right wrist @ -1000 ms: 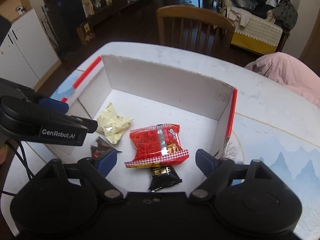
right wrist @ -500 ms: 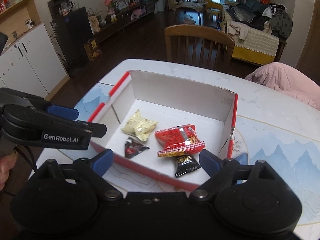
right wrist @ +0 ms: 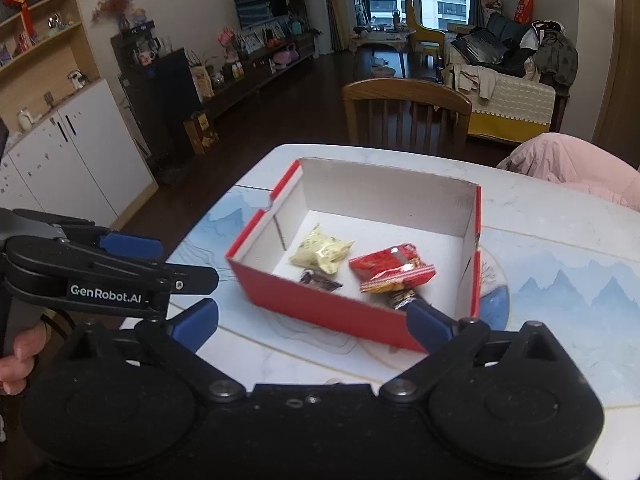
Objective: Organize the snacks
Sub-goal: 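Withdraw both tools from the box back toward the remaining snacks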
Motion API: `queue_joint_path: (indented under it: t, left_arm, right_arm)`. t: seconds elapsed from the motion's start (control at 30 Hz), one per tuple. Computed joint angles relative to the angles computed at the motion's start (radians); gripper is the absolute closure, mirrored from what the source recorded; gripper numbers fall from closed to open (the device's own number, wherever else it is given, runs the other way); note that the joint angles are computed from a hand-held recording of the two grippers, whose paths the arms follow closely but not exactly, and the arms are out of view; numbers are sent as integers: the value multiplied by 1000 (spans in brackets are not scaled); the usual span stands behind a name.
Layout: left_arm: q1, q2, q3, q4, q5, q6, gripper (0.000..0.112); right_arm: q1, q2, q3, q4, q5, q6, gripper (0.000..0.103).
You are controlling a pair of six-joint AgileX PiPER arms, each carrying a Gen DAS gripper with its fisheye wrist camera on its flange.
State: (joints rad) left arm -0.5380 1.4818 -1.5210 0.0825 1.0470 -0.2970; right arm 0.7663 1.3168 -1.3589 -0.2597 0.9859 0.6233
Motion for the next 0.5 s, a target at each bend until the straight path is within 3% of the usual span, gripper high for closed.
queue_joint_path:
  t: [0.5]
  left_arm:
    - [-108, -286, 383, 126, -170, -133, 30]
  right_arm:
    - [293, -169, 254, -211, -55, 336, 0]
